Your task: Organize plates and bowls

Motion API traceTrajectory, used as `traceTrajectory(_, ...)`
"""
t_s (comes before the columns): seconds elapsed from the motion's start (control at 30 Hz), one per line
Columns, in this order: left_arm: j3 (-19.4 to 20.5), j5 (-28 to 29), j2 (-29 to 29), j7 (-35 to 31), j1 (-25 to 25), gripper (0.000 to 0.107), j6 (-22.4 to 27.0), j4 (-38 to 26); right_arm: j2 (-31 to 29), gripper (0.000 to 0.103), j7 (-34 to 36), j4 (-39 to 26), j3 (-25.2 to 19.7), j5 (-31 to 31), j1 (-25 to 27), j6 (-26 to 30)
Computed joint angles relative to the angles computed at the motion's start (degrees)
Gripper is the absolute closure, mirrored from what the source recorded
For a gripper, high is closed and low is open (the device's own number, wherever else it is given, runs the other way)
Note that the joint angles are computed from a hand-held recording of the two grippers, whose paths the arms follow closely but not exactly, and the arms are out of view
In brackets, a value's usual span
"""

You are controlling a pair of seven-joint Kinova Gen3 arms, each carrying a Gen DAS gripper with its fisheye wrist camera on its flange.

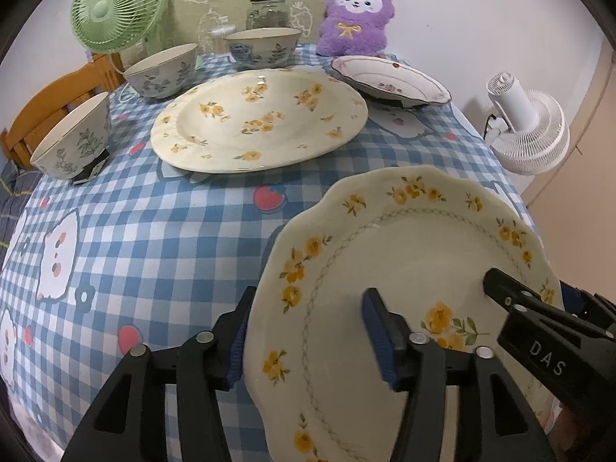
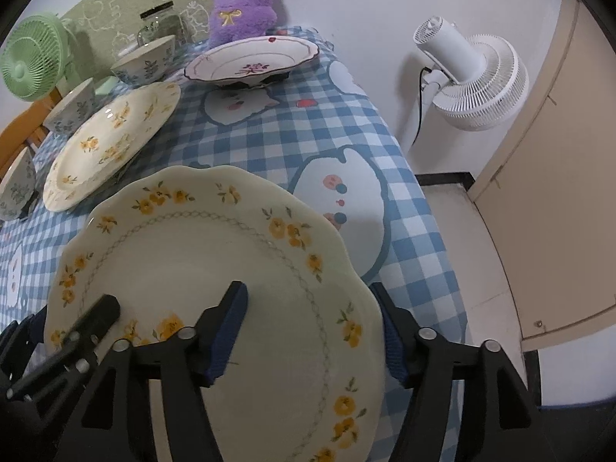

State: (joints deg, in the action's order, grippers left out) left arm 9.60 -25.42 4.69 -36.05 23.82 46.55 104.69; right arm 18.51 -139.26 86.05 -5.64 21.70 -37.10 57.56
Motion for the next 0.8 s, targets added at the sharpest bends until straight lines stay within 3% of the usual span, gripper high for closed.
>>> traceTrajectory(0.13, 0.31, 0.25, -0.48, -2.0, 0.12, 0.03, -0.57, -0.02, -0.22, 0.034, 0.21, -0.22, -0.41, -1.28, 0.86, 0.1)
traceTrajectory(0.3, 0.29, 2.61, -1.29, -3.85, -0.75, 0.027, 0.27, -0.83, -1.09, 0.031, -2.1, -1.11, 0.27, 4.15, -2.15, 2.29)
traceTrajectory(0.63, 1.34, 2.84, -5.32, -6.87, -2.86, 0.025, 2.69, -2.91, -2.77, 0.022, -2.82, -4.8, -1.09, 6.39, -3.5, 3.08)
traceTrajectory(0.8, 1.99, 3.16, -6.81, -8.75, -4.15, 0.023, 7.06, -5.68, -3.05, 0.02, -3.35, -8.07, -1.63, 6.69, -4.92, 4.54)
